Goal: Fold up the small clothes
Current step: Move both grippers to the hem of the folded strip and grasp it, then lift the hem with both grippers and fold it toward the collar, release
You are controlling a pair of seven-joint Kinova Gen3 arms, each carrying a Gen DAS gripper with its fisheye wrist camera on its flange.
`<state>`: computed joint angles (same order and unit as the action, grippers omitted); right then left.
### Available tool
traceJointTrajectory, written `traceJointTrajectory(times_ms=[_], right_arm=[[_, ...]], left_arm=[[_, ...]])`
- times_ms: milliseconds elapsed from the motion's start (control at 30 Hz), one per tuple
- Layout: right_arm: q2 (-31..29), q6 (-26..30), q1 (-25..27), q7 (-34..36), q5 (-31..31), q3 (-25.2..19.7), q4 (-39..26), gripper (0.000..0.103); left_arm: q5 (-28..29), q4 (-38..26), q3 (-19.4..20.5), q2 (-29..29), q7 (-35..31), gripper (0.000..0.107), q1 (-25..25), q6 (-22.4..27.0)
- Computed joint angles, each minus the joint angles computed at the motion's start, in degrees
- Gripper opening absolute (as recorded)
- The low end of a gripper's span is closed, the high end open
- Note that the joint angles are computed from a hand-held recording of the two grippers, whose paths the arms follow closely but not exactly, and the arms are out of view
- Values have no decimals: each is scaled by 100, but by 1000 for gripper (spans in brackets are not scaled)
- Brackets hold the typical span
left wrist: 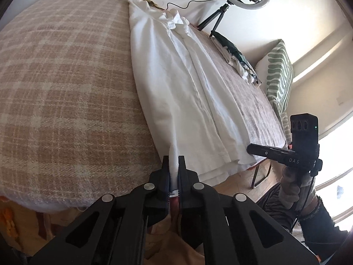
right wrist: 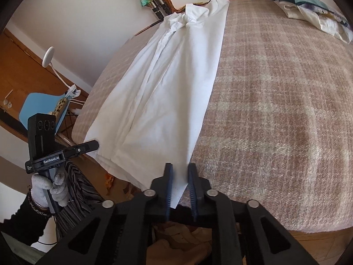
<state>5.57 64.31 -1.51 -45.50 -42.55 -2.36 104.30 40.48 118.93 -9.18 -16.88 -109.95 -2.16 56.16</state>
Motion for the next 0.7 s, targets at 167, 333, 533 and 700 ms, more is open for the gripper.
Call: traceJointTrajectory(times_ms=[167,333,533,700], right_arm=[[109,316,212,97,-323,87,-25,0],[-53,697,535,549,-698,255,19,0],[174,397,382,304,-517,146,150,0],[292,695,585,398,-733,187,19,0]], left_arm=[[59,5,-141,-312,-46,3,-6,-6],[-44,-31,-210,-434,-41,3,37,1],[-208,112,-69,-194,42,3,81,-130],[-204,-45,-186,-295,11,3,72,19]])
